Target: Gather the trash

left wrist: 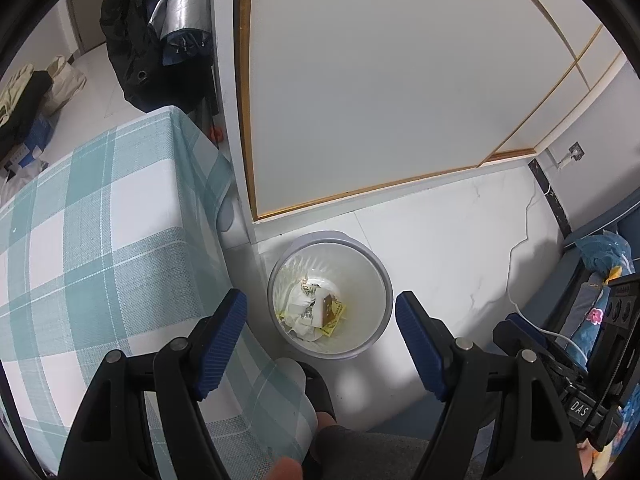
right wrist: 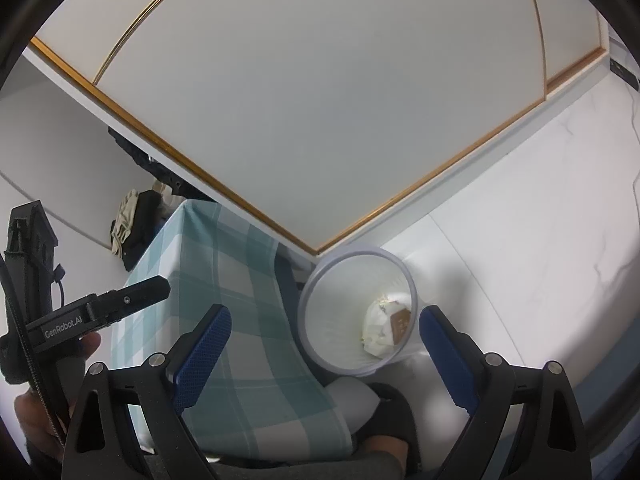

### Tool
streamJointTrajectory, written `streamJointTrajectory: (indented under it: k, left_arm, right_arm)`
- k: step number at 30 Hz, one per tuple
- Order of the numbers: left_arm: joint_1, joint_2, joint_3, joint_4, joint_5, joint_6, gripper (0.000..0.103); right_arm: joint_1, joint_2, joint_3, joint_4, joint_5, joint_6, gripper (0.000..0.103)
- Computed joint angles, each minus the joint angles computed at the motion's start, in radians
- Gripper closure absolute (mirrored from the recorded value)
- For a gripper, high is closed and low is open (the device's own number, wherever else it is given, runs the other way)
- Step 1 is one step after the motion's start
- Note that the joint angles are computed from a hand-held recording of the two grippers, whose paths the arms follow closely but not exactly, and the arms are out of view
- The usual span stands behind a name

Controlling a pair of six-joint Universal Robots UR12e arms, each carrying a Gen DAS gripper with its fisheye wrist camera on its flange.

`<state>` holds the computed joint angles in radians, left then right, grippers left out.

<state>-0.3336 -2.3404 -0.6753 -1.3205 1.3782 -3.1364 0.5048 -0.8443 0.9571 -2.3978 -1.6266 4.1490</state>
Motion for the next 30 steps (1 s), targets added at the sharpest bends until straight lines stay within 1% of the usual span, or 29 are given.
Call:
streamJointTrajectory:
  k: [13, 16, 24, 30]
  left_arm:
    - [0.003, 0.007, -0.012, 0.011, -0.003, -0.001, 0.029]
    - [0.004, 0.007, -0.011, 0.002, -0.009, -0.002, 0.029]
    - [0.004, 0.013, -0.007, -0.006, -0.012, 0.024, 0.029]
    - [0.003, 0.037, -0.053, 0.049, -0.003, 0.016, 0.029]
  right_arm:
    - [0.001, -0.003, 0.006, 0.0, -0.005, 0.008, 0.007]
    - [0.0, -0.004, 0.006, 0.001, -0.006, 0.008, 0.007]
    - [0.005, -0.013, 0.007, 0.002, -0.022, 0.002, 0.007]
    - [0.012, -0.024, 0.014, 0.0, -0.038, 0.004, 0.007]
